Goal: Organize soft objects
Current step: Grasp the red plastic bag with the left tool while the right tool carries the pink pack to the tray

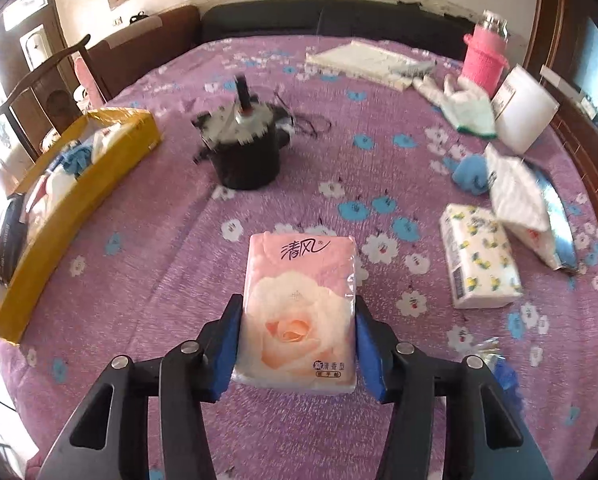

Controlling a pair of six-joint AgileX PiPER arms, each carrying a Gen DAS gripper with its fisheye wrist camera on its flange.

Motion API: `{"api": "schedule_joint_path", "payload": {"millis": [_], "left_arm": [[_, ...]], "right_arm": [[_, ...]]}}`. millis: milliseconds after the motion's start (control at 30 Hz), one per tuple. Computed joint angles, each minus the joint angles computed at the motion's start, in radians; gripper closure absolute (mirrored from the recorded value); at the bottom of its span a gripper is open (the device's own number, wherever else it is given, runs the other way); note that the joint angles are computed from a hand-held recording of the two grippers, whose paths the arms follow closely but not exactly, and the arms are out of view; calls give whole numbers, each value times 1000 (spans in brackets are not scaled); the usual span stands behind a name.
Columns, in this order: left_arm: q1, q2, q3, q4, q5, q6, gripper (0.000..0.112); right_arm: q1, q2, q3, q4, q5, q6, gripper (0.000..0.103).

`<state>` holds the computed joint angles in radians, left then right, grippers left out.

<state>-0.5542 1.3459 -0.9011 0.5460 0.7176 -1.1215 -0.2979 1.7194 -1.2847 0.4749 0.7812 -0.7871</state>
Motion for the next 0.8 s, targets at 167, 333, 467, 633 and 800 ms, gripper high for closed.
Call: {"api": "schedule_joint_path", "payload": {"millis": [167, 333, 467, 633, 800], "left_arm": [[101, 87, -57, -122, -26, 177, 74], [168, 171, -153, -143, -5, 236, 69], [196, 213, -176, -111, -16, 213, 38], [221, 99, -60, -172, -120, 226, 38], [209, -82, 76, -112, -167, 117, 33]], "right_arm": [[34, -102, 6, 47, 57, -25, 48], [163, -146, -13, 60, 109, 1, 47], [326, -133, -39, 30, 101, 71, 47], [515, -65, -103, -8, 101, 156, 47], [651, 67, -221, -36, 156, 217, 47]]}}
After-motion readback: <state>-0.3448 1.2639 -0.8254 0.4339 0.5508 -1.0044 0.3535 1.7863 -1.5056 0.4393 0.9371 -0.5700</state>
